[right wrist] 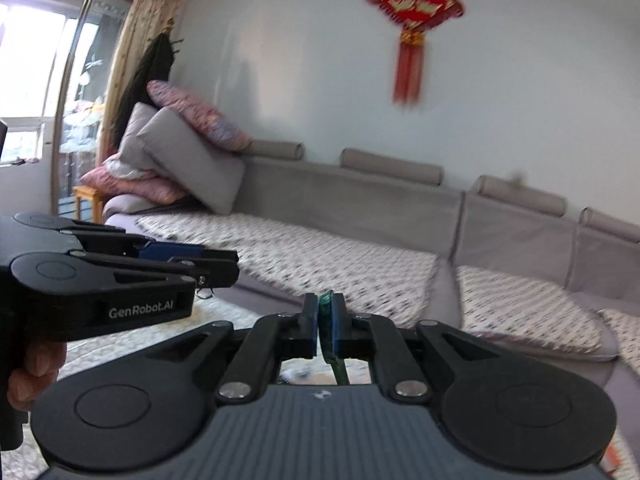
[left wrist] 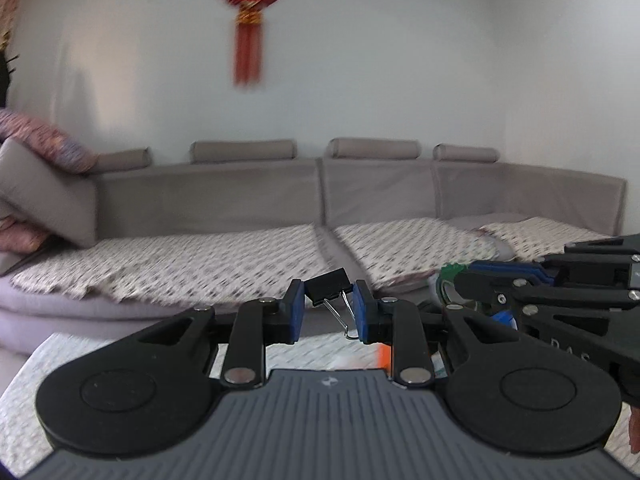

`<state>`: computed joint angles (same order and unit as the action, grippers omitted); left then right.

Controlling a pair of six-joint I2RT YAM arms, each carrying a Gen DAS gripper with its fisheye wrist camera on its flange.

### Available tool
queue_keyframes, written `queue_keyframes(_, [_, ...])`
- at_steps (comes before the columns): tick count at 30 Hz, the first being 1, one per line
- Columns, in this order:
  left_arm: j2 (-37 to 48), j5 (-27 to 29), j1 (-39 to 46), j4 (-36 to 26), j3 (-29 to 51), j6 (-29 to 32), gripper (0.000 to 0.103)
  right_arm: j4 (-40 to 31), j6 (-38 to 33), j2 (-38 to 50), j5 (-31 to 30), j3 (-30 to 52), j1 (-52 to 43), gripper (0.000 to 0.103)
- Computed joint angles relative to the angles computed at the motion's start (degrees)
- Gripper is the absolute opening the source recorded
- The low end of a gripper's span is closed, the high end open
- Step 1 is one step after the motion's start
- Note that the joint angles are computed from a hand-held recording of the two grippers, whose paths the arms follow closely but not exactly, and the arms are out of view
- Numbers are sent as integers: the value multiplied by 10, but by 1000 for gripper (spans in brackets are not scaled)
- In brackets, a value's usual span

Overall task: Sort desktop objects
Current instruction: 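Carry the binder clip and green opener over the orange box with both grippers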

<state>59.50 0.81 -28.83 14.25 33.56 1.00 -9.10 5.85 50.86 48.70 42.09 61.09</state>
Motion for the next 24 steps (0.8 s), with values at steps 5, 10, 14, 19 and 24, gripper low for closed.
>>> queue_keyframes(5, [66, -27, -68, 27, 47, -11, 26, -63, -35, -91, -40, -2, -93, 5])
queue_keyframes(10, [164, -65, -124, 42, 110, -28, 26, -86, -43, -148, -185, -24, -275, 5])
queue_keyframes(14, [248, -87, -152, 41, 170, -28, 26, -61, -31, -148, -308, -61, -417, 5])
queue_keyframes(19, [336, -79, -159, 4, 254, -28, 26, -2, -7, -77, -421, -88, -537, 5])
queue_keyframes(24, [413, -79, -155, -49, 350, -30, 26, 37, -1, 3, -465, -79, -585, 5])
